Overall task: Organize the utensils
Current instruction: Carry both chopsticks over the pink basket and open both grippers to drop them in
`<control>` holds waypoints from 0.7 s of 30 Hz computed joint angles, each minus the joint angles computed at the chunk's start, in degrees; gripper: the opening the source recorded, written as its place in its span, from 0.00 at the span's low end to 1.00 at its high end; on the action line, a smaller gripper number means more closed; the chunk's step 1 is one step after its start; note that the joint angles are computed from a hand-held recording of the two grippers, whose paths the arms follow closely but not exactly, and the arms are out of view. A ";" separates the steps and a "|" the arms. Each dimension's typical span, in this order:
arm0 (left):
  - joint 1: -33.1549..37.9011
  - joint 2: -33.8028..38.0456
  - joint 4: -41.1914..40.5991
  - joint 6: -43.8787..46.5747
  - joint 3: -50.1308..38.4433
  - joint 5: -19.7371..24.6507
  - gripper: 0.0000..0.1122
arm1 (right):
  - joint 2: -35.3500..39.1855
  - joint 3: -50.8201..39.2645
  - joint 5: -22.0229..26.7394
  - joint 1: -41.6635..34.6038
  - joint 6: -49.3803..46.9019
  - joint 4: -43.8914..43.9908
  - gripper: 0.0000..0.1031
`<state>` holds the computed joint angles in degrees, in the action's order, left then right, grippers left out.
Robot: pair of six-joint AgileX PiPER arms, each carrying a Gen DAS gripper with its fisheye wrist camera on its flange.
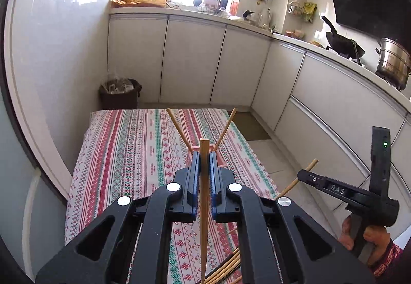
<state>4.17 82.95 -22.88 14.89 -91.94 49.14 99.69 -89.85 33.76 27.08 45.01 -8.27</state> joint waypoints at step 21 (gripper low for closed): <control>-11.40 21.69 27.92 -33.54 -24.25 -20.37 0.05 | 6.69 -27.29 8.06 -7.79 -14.41 8.34 0.08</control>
<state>-7.23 104.64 5.03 -18.65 -116.19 28.77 106.38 -117.14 41.81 19.28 30.60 0.07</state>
